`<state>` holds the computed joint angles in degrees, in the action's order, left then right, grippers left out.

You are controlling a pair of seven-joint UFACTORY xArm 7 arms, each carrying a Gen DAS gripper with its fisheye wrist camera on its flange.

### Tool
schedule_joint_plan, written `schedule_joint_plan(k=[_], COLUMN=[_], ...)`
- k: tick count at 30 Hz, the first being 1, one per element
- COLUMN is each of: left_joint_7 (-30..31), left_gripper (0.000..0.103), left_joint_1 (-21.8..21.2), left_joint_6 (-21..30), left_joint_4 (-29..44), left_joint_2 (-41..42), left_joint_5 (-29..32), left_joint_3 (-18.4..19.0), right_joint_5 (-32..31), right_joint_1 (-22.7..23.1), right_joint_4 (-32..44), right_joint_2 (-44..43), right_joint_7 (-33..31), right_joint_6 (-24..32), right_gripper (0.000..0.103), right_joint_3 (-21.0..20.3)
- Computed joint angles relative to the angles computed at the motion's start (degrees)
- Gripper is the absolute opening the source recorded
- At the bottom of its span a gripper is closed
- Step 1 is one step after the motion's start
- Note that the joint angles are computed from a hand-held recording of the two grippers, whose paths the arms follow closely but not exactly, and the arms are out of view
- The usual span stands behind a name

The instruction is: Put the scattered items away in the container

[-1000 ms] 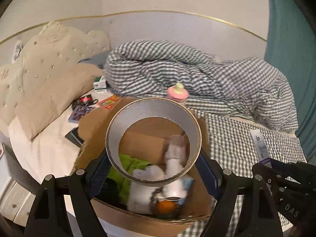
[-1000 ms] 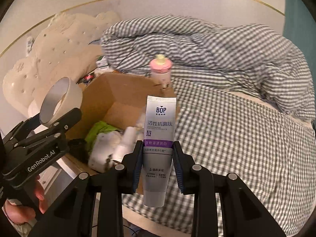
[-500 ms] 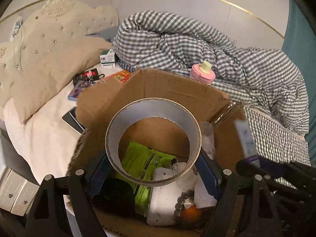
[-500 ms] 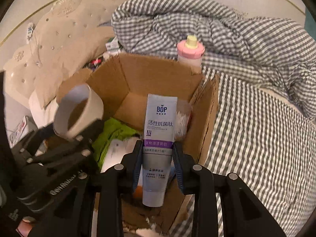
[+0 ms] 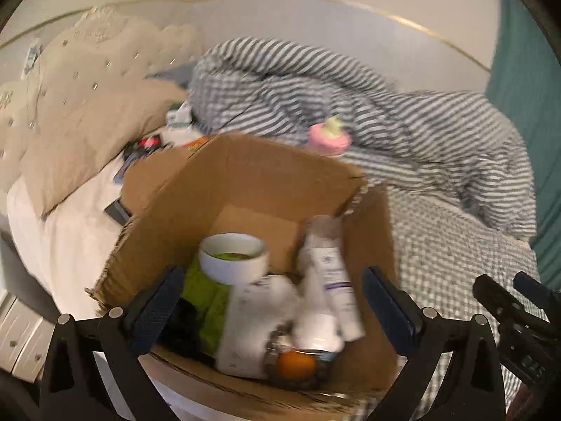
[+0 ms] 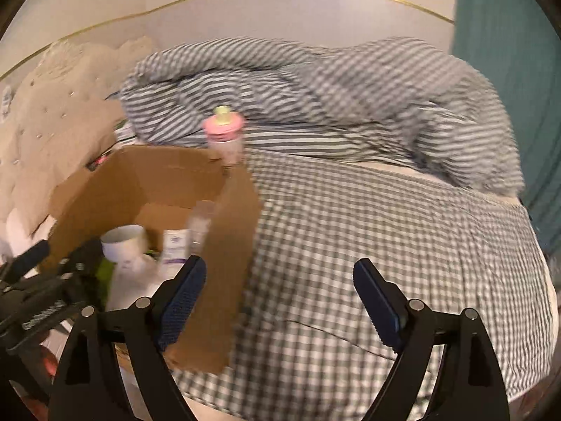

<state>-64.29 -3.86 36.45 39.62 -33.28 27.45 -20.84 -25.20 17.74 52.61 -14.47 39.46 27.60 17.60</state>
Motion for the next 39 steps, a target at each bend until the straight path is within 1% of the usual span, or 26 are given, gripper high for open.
schedule_joint_plan(k=[3,6,10,12,14,17,20,23,28,39], left_joint_7=[-1.1,-2.3,-4.4,-5.7,-6.7,-7.4,-8.3,-8.9,-9.4,-8.9], left_gripper=[0.103,0.103,0.103,0.103,0.103,0.103,0.103,0.103,0.103,0.103], left_joint_1=[-0.6,-1.3,-2.7,-3.4,-4.6,-6.0,-7.2,-8.2,-9.5,-10.7], left_joint_6=[0.7,1.5,2.4,4.1,4.7,5.5,6.8,7.7,8.0,9.0], left_joint_4=[1.9,3.7,5.3,6.2,6.5,7.1,7.4,7.5,7.1,7.2], left_joint_2=[1.2,2.7,4.7,5.6,5.8,6.4,6.5,6.8,6.3,6.6], left_joint_5=[1.1,3.1,5.1,6.2,7.0,7.9,8.7,8.9,8.9,9.3], left_joint_3=[-2.7,-4.8,-6.1,-6.9,-6.8,-6.5,-6.4,-6.1,-5.4,-5.5], right_joint_5=[-0.5,1.9,4.8,5.9,6.3,8.3,10.7,11.6,12.9,14.6], right_joint_1=[-1.7,-2.6,-4.5,-5.4,-6.8,-7.8,-7.8,-8.7,-9.6,-10.6], right_joint_4=[-3.7,-7.4,-11.7,-13.5,-15.6,-18.2,-20.5,-22.1,-23.4,-24.4], right_joint_2=[-4.4,-8.6,-14.0,-16.8,-19.2,-22.0,-24.4,-26.3,-28.4,-29.1], right_joint_7=[1.4,-0.7,-3.1,-4.8,-5.2,-6.6,-8.5,-9.6,-10.1,-11.0], right_joint_6=[0.2,-0.2,-1.0,-0.4,-1.0,-1.7,-1.8,-0.9,-0.5,-0.7], right_gripper=[0.086,0.086,0.088,0.088,0.09,0.09,0.09,0.09,0.09,0.091], right_joint_3=[-0.8,-2.4,-3.6,-3.8,-3.3,-4.0,-4.9,-4.3,-4.0,-4.3])
